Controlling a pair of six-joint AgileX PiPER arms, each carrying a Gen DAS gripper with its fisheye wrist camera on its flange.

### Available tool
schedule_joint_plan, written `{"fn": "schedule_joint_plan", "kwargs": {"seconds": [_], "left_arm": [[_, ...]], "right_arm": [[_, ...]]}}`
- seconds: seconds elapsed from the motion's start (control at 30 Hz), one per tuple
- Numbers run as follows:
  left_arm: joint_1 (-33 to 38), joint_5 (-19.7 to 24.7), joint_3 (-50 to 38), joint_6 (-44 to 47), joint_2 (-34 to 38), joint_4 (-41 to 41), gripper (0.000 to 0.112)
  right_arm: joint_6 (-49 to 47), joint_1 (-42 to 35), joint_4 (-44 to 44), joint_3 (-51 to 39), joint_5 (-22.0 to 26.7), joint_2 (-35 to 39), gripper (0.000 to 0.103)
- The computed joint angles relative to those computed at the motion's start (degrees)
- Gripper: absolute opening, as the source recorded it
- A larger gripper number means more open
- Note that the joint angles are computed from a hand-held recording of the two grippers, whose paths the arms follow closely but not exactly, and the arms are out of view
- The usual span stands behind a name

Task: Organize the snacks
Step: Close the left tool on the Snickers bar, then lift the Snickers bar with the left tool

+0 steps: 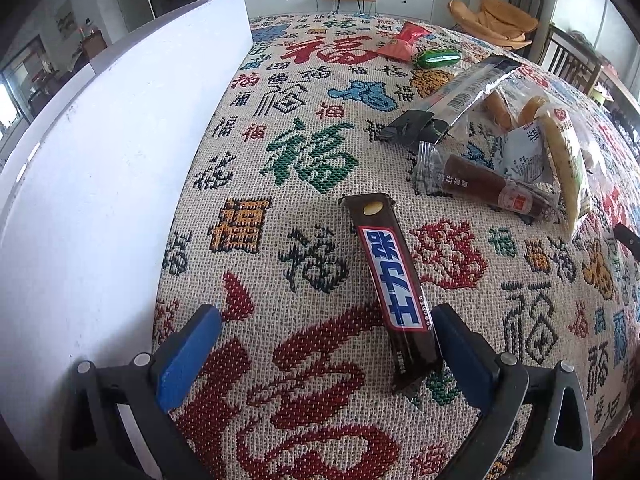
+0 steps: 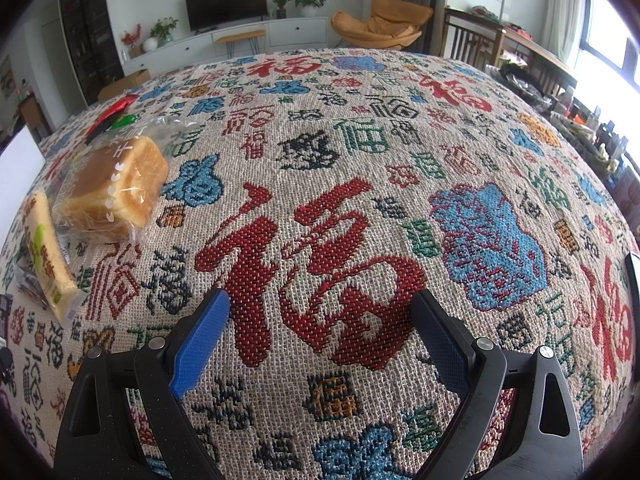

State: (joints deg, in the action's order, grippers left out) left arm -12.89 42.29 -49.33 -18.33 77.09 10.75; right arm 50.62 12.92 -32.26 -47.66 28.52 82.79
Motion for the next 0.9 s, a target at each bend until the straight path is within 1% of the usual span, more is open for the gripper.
{"fn": "schedule_joint_plan", "kwargs": {"seconds": [0.07,0.13,0.2,0.27,0.3,0.37,0.43,0.47,0.57,0.6,0.63,0.7,0.73,0.8,0.9], "left_arm": [[0.9,0.7,-1.5,4.5,1.3,-3.4,0.103],[1.3,0.1,-1.8,8.1,1.7,-6.6,0.103],[-0.4,-1.3,-1.2,9.1,1.6,-6.4,0.102],[-1.7,-3.2,-0.1,11.0,0.9,-7.1,0.099],[-2.1,-4.0,0.4,11.7,0.5,-7.4,0.096],[-2.1,-4.7,0.5,13.2,0.2,-8.4,0.091],[-1.7,-4.9,0.6,13.9,-0.3,-8.8,0.081],[-1.3,-5.1,0.8,14.4,-0.5,-9.1,0.079],[-0.3,-5.5,1.1,15.9,-1.2,-9.7,0.063],[-0.2,-5.5,1.0,16.0,-1.4,-9.7,0.052],[0.1,-5.3,0.9,16.8,-1.5,-10.2,0.038],[0.4,-4.3,0.9,17.9,-2.2,-10.9,0.028],[0.2,-4.0,0.9,17.5,-2.4,-10.3,0.023],[0.3,-3.7,1.4,18.3,-3.1,-10.4,0.019],[1.6,-3.2,2.2,23.9,-4.1,-14.2,0.018]], "right_arm": [[0.0,0.0,0.0,0.0,0.0,0.0,0.094],[0.0,0.0,0.0,0.0,0.0,0.0,0.094],[0.0,0.0,0.0,0.0,0.0,0.0,0.094],[0.0,0.0,0.0,0.0,-0.1,0.0,0.094],[0.1,0.0,0.0,0.0,0.0,0.0,0.094],[0.0,0.0,0.0,0.0,-0.1,0.0,0.094],[0.0,0.0,0.0,0.0,-0.1,0.0,0.094],[0.0,0.0,0.0,0.0,-0.1,0.0,0.094],[0.0,0.0,0.0,0.0,-0.1,0.0,0.094],[0.0,0.0,0.0,0.0,-0.1,0.0,0.094],[0.0,0.0,0.0,0.0,-0.1,0.0,0.094],[-0.1,-0.1,0.0,0.1,-0.1,0.0,0.094],[0.0,0.0,0.0,0.0,-0.1,0.0,0.094],[0.0,0.0,0.0,0.0,-0.1,0.0,0.094],[0.0,0.0,0.0,0.0,-0.1,0.0,0.094]]}}
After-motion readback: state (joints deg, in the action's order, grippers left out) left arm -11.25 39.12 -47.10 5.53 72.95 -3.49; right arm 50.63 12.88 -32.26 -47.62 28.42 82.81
